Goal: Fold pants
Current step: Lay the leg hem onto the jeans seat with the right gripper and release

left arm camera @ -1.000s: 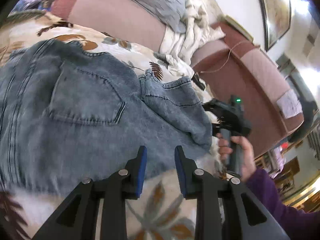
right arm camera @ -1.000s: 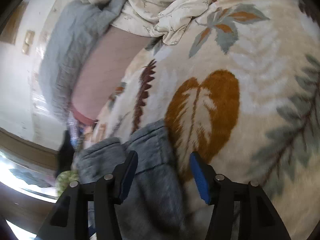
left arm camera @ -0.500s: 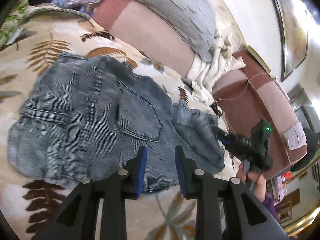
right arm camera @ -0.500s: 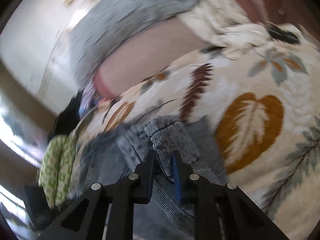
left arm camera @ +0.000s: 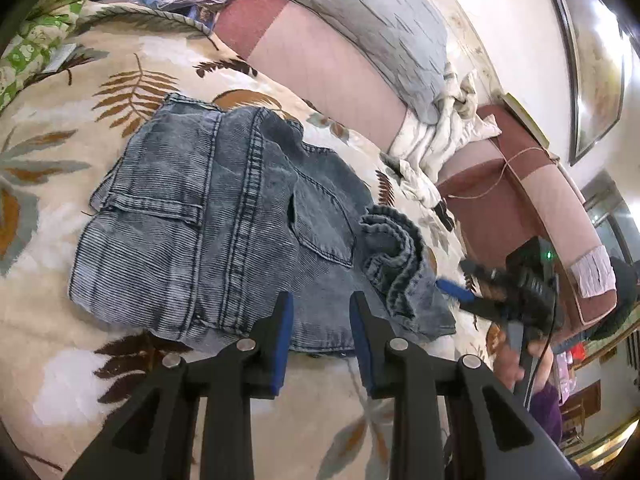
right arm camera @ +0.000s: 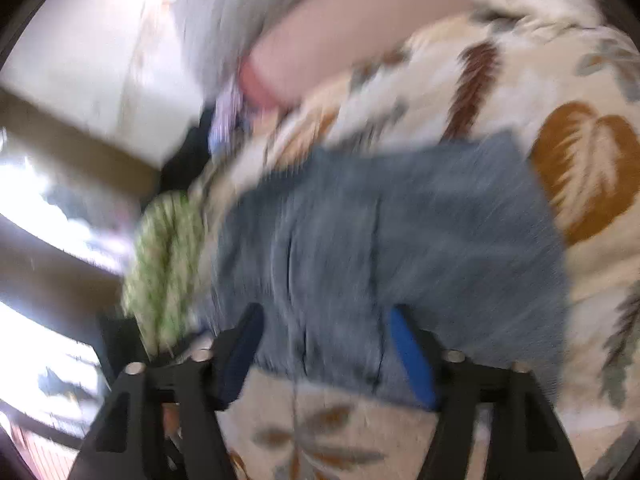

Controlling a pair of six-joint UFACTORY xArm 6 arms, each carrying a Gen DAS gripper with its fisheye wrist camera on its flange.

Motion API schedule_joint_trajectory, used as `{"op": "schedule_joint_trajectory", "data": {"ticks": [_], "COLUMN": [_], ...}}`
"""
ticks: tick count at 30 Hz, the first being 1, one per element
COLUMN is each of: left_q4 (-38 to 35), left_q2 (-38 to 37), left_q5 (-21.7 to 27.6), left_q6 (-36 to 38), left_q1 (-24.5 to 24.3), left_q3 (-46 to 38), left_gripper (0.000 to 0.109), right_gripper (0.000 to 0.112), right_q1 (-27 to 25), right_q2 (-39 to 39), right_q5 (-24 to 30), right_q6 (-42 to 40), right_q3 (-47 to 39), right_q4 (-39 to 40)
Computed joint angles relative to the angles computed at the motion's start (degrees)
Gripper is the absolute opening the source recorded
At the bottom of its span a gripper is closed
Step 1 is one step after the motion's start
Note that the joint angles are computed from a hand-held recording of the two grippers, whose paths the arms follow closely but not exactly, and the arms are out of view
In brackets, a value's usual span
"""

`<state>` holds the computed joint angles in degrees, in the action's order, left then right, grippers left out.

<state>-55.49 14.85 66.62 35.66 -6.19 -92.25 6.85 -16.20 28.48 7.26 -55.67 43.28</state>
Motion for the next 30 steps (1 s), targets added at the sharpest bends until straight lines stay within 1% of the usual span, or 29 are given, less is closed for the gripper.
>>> {"op": "schedule_joint_trajectory", "data": {"ticks": [1, 2, 3, 4, 7, 10, 11, 12, 14, 16, 18, 19, 20, 21, 22, 25, 26, 28, 29, 30], "left_q4": [0.0, -0.3, -0.3, -0.2, 0.5, 1.6, 2.0, 2.2, 2.6, 2.7, 2.8, 2.9, 2.9, 2.6, 2.1, 0.9, 0.8, 0.7, 0.7, 0.8], "left_q2": [-0.1, -0.1, 0.0, 0.1, 0.3, 0.1, -0.3, -0.5, -0.5, -0.7, -1.0, -1.1, -1.2, -1.4, -1.5, -2.0, -2.1, -2.1, -2.0, -1.9], "left_q5": [0.1, 0.4, 0.8, 1.0, 1.2, 1.1, 0.7, 0.7, 1.4, 1.7, 1.7, 1.8, 1.8, 2.0, 2.2, 2.7, 2.6, 2.4, 2.6, 2.7], "left_q6": [0.2, 0.5, 0.5, 0.5, 0.9, 1.5, 2.1, 2.4, 2.4, 2.5, 3.0, 3.1, 3.3, 3.6, 4.0, 6.1, 6.7, 7.2, 7.1, 6.8], "left_q1": [-0.1, -0.4, -0.7, -1.0, -2.5, -3.5, -3.8, -3.8, -3.6, -3.2, -2.6, -2.4, -2.2, -1.9, -1.7, -1.7, -2.0, -2.9, -3.3, -3.6], "left_q3": [0.1, 0.2, 0.1, 0.0, -0.2, 0.1, 0.6, 0.8, 1.0, 1.3, 1.8, 1.9, 2.1, 2.3, 2.5, 2.8, 2.8, 2.6, 2.4, 2.3], "left_gripper": [0.029, 0.030, 0.030, 0.031, 0.032, 0.032, 0.032, 0.032, 0.032, 0.032, 0.032, 0.032, 0.032, 0.032, 0.032, 0.032, 0.033, 0.033, 0.033, 0.033], "right_gripper": [0.071, 0.071, 0.071, 0.071, 0.071, 0.072, 0.072, 0.072, 0.072, 0.072, 0.070, 0.065, 0.042, 0.031, 0.031, 0.030, 0.030, 0.031, 0.035, 0.044], "right_q1": [-0.2, -0.4, -0.4, -0.3, 1.0, 3.9, 5.3, 6.5, 8.5, 10.1, 11.9, 12.3, 12.1, 11.6, 10.4, 6.2, 4.7, 2.9, 1.1, 0.4], "right_q2": [0.1, 0.3, 0.8, 2.0, 7.2, 13.7, 16.8, 18.8, 24.1, 27.9, 31.5, 32.4, 33.0, 32.8, 31.3, 23.8, 20.8, 17.7, 16.4, 16.4], "right_q5": [-1.0, -2.4, -3.7, -4.1, -1.3, 5.9, 9.7, 12.1, 18.1, 22.7, 27.4, 28.7, 30.4, 30.7, 28.6, 18.6, 14.5, 8.8, 3.4, 0.3], "right_q6": [-1.8, -1.7, -0.3, 2.5, 13.1, 20.5, 22.6, 24.8, 25.6, 26.7, 29.5, 30.8, 32.3, 33.0, 34.8, 41.3, 44.6, 50.6, 52.2, 51.5], "right_q3": [-0.1, -0.5, -1.0, -2.0, -8.8, -18.5, -23.3, -25.9, -32.6, -37.1, -40.8, -41.5, -41.9, -41.6, -39.6, -31.1, -27.8, -23.9, -21.0, -19.8], "right_q4": [2.8, 3.2, 1.2, -3.2, -21.2, -37.7, -43.7, -48.6, -53.9, -58.7, -66.8, -69.8, -71.4, -70.6, -69.1, -65.8, -67.1, -70.8, -69.8, -66.4]}}
